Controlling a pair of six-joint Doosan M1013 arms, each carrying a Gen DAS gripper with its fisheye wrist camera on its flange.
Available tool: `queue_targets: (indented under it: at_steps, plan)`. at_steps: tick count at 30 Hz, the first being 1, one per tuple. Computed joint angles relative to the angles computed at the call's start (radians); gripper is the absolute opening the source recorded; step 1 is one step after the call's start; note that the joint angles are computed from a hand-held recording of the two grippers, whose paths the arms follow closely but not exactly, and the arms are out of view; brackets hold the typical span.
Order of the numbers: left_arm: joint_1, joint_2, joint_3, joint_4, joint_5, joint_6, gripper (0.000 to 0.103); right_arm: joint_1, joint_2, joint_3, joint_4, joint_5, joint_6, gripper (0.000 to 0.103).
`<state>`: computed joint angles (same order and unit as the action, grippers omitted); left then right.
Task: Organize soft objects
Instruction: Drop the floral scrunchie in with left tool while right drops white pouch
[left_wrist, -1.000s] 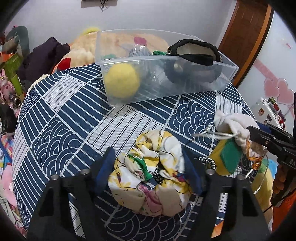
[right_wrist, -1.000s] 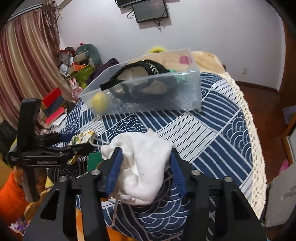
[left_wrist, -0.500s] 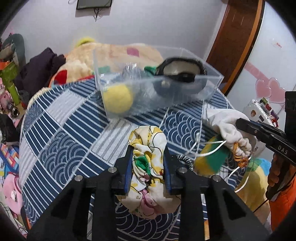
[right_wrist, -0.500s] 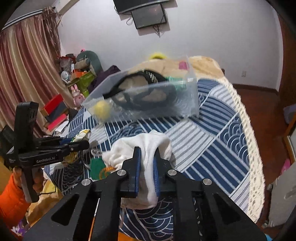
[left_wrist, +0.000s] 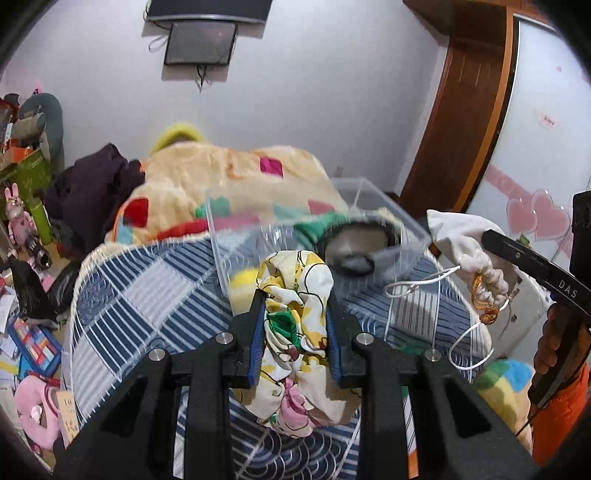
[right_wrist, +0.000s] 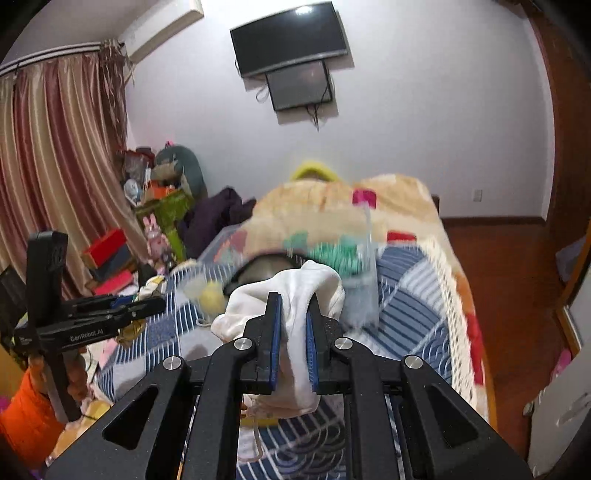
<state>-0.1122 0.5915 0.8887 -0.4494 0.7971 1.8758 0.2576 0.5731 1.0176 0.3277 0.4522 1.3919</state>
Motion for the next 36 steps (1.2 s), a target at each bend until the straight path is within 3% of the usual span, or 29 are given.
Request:
queue_targets:
  at_steps: [10,18,27,36]
  plan:
    - [-0.008,0.067,-0.136,0.041,-0.03,-0.067,0.028,0.013,0.056,-0.128,-0.084,-0.053,0.066,0.011]
    - [-0.02,0.14,-0.259,0.081,-0.004,-0.109,0.028,0.024,0.122,-0.24,-0.173,-0.011,0.145,0.011]
    - [-0.036,0.235,-0.402,0.165,0.096,-0.182,0.028,0.03,0.212,-0.391,-0.247,0.133,0.187,0.011]
    - [-0.044,0.39,-0.663,0.216,0.29,-0.261,0.028,0.027,0.327,-0.59,-0.293,0.352,0.234,0.011]
